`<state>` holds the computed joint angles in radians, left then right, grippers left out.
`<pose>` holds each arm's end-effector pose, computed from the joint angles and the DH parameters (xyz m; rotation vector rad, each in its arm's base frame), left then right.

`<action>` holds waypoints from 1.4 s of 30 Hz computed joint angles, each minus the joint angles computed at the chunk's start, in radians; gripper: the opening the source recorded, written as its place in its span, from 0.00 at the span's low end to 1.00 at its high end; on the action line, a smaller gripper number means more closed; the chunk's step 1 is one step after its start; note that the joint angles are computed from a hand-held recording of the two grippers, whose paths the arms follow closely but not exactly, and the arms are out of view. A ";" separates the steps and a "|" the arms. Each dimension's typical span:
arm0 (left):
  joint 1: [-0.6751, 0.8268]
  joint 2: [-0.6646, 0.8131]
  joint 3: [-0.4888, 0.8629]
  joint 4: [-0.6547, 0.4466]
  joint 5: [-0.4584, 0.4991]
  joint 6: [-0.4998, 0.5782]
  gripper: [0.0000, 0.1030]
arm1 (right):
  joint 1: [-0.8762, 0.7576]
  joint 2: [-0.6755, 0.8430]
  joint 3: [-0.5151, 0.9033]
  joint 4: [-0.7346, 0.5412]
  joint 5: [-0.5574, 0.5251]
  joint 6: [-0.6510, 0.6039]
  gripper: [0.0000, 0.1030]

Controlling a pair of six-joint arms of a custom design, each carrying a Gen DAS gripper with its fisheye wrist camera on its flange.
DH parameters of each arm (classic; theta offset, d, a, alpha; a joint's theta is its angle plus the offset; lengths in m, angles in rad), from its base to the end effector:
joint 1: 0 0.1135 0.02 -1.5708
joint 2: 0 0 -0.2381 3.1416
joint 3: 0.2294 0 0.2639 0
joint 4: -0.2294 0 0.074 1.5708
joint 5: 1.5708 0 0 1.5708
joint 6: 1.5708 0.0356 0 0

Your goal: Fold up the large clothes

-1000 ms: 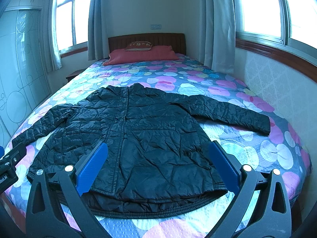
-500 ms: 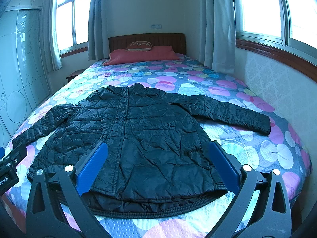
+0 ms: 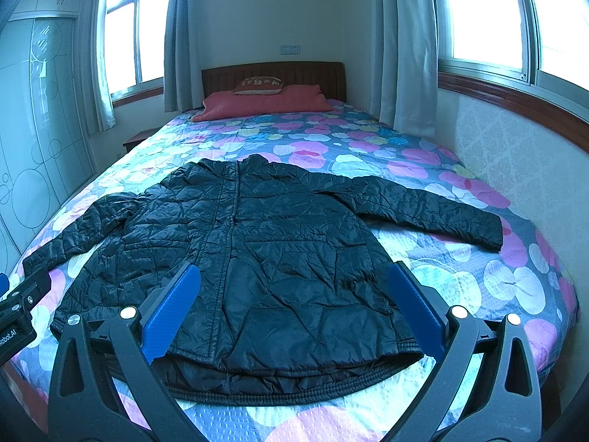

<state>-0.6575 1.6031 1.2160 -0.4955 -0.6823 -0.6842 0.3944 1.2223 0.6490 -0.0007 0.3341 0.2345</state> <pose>0.2930 -0.1979 0.2315 -0.3090 2.1947 0.1216 0.2607 0.0959 0.1899 0.0244 2.1093 0.0167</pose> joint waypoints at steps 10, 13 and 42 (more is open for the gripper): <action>-0.001 0.005 0.006 -0.003 0.000 -0.002 0.95 | 0.003 0.004 0.001 0.001 0.001 0.001 0.98; 0.001 0.001 0.002 -0.003 0.003 0.000 0.95 | 0.004 0.005 0.001 0.003 0.002 0.003 0.98; 0.107 0.107 0.027 0.049 0.101 0.014 0.95 | -0.047 0.212 0.086 0.056 -0.075 0.006 0.98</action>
<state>-0.5506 1.7104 1.2426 -0.4462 -0.5817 -0.6706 0.3471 1.4347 0.7352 0.0552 0.2592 0.2401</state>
